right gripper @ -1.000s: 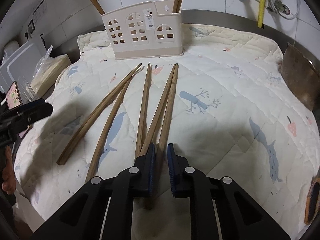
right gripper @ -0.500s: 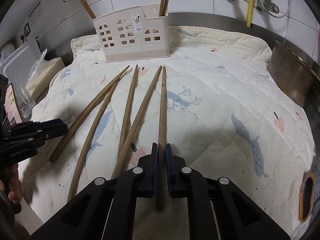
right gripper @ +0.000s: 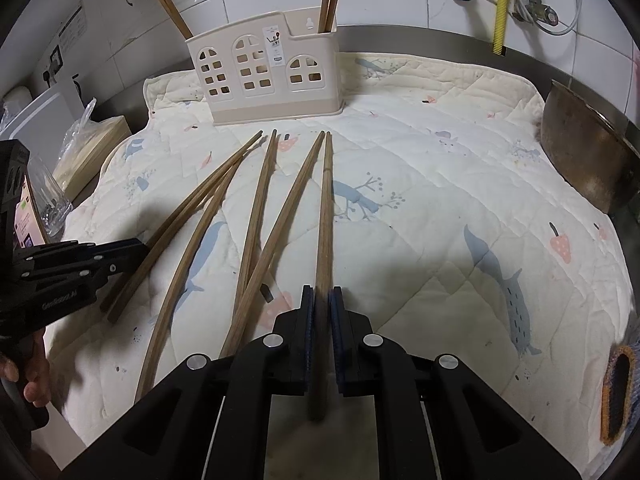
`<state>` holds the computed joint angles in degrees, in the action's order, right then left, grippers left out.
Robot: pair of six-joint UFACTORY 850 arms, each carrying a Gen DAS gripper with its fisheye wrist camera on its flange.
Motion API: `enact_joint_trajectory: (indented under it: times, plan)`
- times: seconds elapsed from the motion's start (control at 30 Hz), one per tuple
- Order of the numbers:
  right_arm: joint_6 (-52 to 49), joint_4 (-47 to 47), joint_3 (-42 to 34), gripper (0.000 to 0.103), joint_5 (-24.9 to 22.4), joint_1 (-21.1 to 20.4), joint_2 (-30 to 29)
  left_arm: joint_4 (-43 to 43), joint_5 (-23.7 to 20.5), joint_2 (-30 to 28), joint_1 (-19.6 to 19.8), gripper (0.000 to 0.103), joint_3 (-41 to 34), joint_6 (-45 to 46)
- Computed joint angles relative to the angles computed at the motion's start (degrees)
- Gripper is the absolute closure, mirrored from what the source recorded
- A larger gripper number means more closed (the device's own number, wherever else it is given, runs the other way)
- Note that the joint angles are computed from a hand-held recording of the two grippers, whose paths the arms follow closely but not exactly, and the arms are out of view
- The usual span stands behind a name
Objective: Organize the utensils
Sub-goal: 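Lift the chopstick in the left tool above the holder while the right tool carries its chopstick there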
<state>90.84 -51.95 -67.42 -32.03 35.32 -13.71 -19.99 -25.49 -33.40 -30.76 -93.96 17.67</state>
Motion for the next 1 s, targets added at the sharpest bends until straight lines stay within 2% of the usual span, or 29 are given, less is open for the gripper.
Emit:
enact_joint_trajectory:
  times: [0.23,0.5,0.8,1.0]
  plan:
    - [0.9,-0.9,0.3,0.095,0.0,0.2,0.2,3.0,2.0,0.6,-0.7,0.092,1.2,-2.3]
    - [2.6,-2.8,0.8,0.095,-0.8,0.7,0.6,-1.0,1.9,1.5,-0.2,0.097,1.4,1.5]
    - [5.8,-10.2,0.4,0.096,-5.7,1.6,3.8,-2.9,4.7,4.3,0.3,0.097,1.4,5.0]
    - [5.4,-15.1,-1.9,0.096,-6.8,1.0,4.8,-7.6,4.8,4.2,0.9,0.097,-2.3,11.1]
